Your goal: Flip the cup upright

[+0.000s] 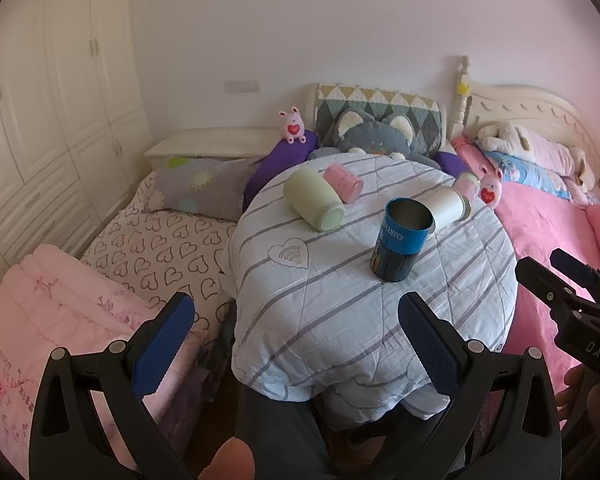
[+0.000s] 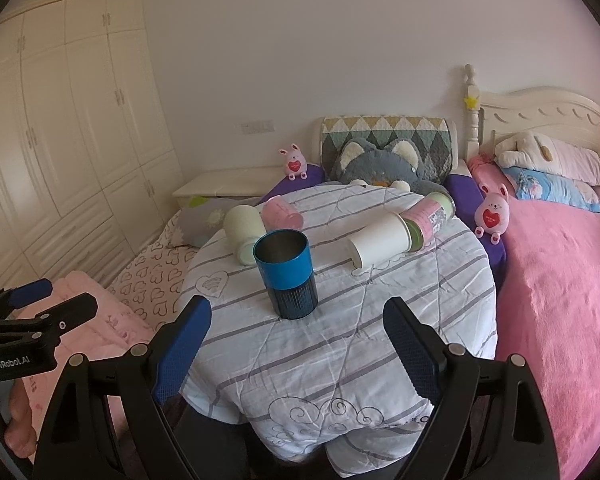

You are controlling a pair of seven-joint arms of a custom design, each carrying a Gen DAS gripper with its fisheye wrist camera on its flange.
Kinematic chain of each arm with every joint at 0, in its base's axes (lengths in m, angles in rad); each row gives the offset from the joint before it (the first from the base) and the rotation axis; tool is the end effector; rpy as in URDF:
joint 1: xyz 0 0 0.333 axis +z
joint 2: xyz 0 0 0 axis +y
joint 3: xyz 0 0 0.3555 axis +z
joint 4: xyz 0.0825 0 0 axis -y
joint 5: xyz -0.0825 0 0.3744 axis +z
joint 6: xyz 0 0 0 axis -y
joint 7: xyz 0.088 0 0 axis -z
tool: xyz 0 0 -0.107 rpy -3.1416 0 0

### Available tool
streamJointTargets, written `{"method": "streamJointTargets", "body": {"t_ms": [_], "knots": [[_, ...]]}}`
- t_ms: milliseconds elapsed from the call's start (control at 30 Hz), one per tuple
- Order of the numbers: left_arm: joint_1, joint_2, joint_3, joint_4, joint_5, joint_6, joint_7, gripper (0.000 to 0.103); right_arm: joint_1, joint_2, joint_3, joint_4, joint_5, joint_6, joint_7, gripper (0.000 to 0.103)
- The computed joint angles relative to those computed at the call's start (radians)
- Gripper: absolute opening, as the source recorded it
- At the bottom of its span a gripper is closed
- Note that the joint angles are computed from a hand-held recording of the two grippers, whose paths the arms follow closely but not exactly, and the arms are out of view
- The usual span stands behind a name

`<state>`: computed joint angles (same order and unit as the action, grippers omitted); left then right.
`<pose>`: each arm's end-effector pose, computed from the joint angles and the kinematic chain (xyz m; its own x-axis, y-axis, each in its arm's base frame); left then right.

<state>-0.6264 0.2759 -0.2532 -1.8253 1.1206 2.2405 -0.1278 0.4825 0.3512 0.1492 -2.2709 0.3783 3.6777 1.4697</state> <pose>0.4458 -0.4746 0.4582 0.1739 -0.9845 -0.0219 -0.6451 -0.0971 -0.7579 0.5050 0.3007 0.3732 0.3315 -0.9319 -0.1474 -0.5342 -0.0566 -0.8434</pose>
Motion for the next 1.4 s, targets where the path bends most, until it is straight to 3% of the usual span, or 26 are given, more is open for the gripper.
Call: {"method": "streamJointTargets", "body": {"t_ms": [200,833,1033,1400], "knots": [[-0.003,0.008,0.000,0.007,-0.019,-0.014,0.006,0.103,-0.003,0.003,0.000,0.002,-0.004,-0.006,0.006,0.089],[-0.001,0.026,0.007,0.021,-0.034,0.054,0.029,0.103,0.010,0.009,-0.003,0.009,0.015,-0.002,-0.009,0.089],[-0.012,0.040,0.012,0.043,-0.052,0.019,0.049,0.103,0.005,0.009,-0.001,0.006,0.012,-0.002,-0.001,0.089],[-0.011,0.042,0.017,0.041,-0.038,0.032,0.055,0.103,0.002,0.009,0.000,0.005,0.005,-0.009,0.006,0.089]]}}
